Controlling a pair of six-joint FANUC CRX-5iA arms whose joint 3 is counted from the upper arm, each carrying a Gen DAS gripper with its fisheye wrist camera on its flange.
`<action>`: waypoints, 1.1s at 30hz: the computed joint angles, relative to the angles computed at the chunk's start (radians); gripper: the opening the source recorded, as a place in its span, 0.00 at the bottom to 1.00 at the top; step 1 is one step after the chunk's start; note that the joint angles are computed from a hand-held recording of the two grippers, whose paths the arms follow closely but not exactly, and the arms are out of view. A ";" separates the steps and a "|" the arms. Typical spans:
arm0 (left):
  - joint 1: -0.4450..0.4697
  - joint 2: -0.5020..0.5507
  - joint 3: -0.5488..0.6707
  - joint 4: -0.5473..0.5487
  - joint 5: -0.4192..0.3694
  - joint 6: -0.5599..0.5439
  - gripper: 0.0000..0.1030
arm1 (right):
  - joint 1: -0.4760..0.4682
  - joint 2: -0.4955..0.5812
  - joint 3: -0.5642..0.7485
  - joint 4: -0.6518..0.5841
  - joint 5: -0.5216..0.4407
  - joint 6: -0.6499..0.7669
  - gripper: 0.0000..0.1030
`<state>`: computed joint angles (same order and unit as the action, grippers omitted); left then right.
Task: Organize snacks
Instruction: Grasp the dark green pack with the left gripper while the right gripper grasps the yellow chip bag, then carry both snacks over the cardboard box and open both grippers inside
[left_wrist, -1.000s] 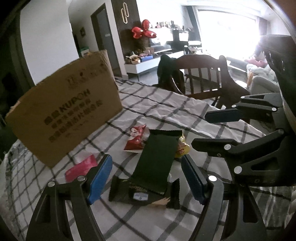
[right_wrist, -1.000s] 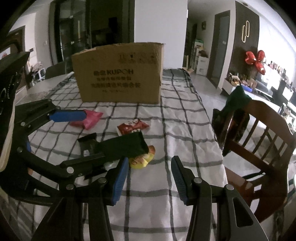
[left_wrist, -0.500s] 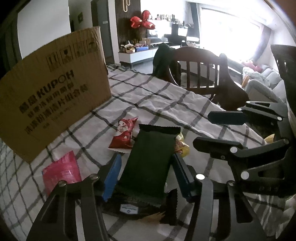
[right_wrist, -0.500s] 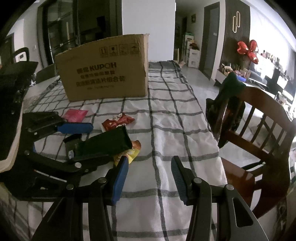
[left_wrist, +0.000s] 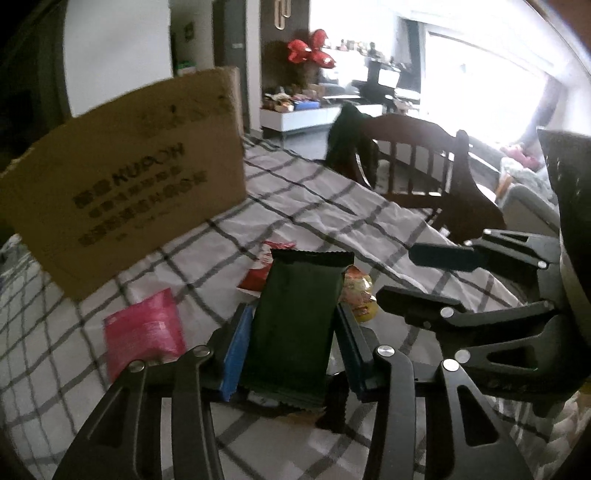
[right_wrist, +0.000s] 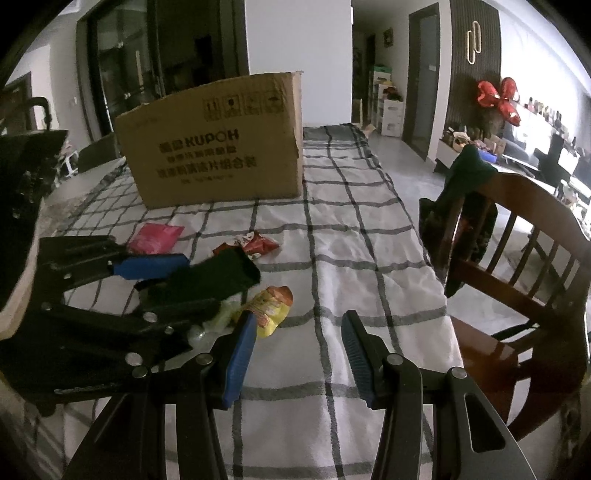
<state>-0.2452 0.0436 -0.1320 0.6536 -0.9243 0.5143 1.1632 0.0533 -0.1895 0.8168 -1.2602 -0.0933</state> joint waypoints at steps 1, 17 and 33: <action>0.002 -0.011 -0.007 -0.004 0.016 0.016 0.44 | -0.001 0.000 -0.001 0.002 0.007 0.002 0.47; 0.007 -0.051 -0.028 -0.077 0.091 0.183 0.44 | -0.059 -0.001 -0.019 -0.035 0.157 -0.031 0.40; 0.013 -0.067 -0.027 -0.102 0.104 0.313 0.43 | -0.055 0.001 -0.014 -0.032 0.162 -0.036 0.24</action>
